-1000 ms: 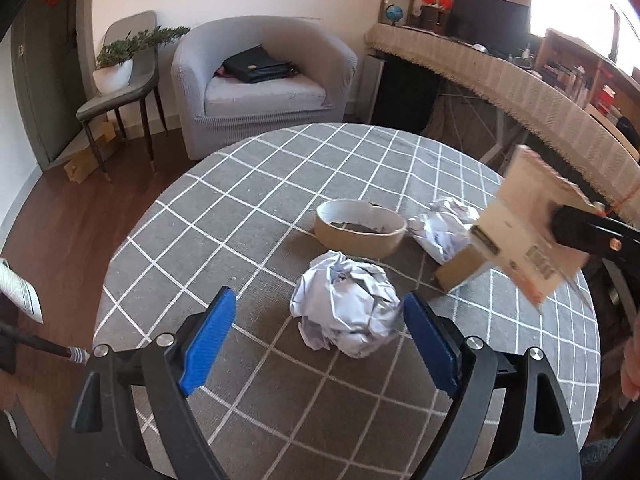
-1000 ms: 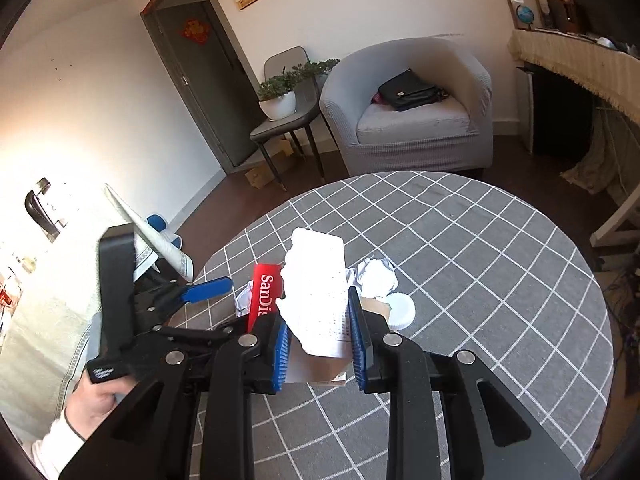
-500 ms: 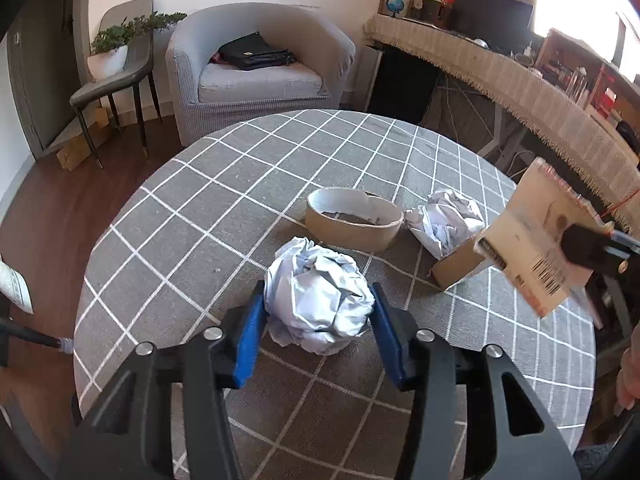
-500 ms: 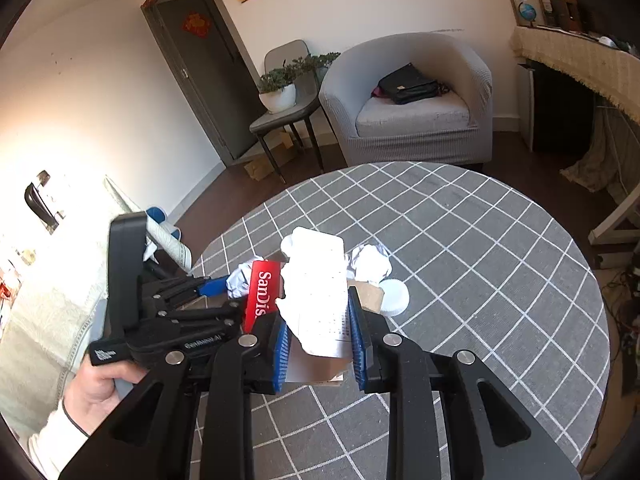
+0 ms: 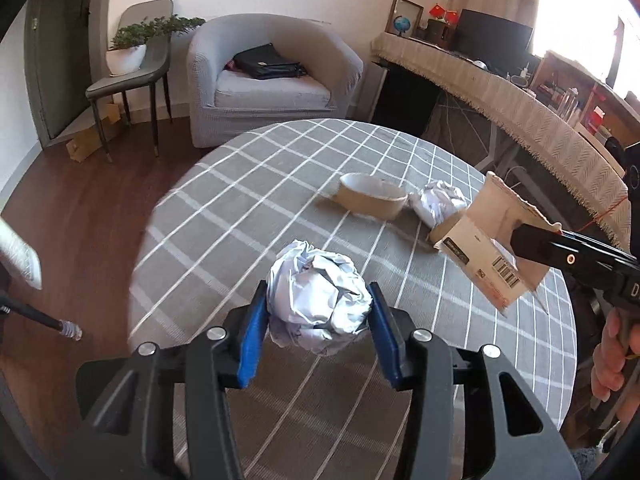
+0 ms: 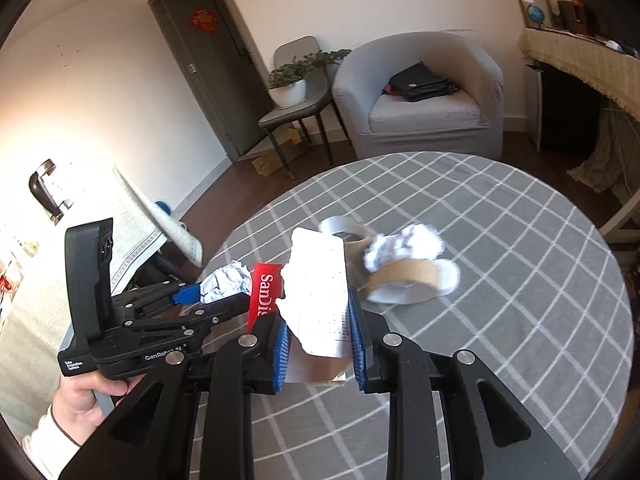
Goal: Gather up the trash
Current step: 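Carry the crumpled paper and the SanDisk card over the green bin with both tools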
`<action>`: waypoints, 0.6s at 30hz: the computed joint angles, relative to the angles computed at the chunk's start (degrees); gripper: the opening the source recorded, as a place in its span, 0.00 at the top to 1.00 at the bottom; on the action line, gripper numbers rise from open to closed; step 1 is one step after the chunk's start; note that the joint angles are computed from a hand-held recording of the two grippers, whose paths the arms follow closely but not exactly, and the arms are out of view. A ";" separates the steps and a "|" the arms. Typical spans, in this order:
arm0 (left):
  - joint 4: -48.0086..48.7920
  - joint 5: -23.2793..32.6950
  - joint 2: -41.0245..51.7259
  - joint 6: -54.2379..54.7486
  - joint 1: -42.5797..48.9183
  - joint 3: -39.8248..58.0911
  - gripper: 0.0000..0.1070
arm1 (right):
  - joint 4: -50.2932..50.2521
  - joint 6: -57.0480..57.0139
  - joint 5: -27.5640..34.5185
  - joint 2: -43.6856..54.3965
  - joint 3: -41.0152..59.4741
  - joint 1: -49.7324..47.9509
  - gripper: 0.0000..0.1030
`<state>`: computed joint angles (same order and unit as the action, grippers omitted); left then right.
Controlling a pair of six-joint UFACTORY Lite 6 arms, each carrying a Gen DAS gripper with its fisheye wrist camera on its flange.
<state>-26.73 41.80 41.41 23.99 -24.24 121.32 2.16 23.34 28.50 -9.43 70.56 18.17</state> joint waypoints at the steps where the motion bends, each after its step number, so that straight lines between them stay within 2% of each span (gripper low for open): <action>1: -1.23 -1.26 -3.17 1.64 0.93 -4.44 0.53 | -1.51 1.93 -0.11 0.13 0.09 1.26 0.76; 5: -5.71 -4.98 -13.22 7.99 4.79 -17.79 0.53 | -7.51 9.35 -0.30 1.91 1.85 6.44 0.75; 9: -9.29 -5.73 -18.95 12.98 9.56 -25.13 0.53 | -12.22 14.66 -0.08 5.78 6.07 10.55 0.75; 13: -11.68 -5.14 -21.03 17.60 15.35 -29.10 0.53 | -16.40 18.78 0.75 12.42 13.22 15.09 0.75; 18: -13.24 -2.43 -19.03 21.75 23.15 -29.52 0.53 | -17.51 19.69 2.33 23.00 25.33 19.39 0.75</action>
<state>-39.97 39.38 22.39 45.74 -1.09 91.81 -15.35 43.03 30.83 13.57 95.89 37.57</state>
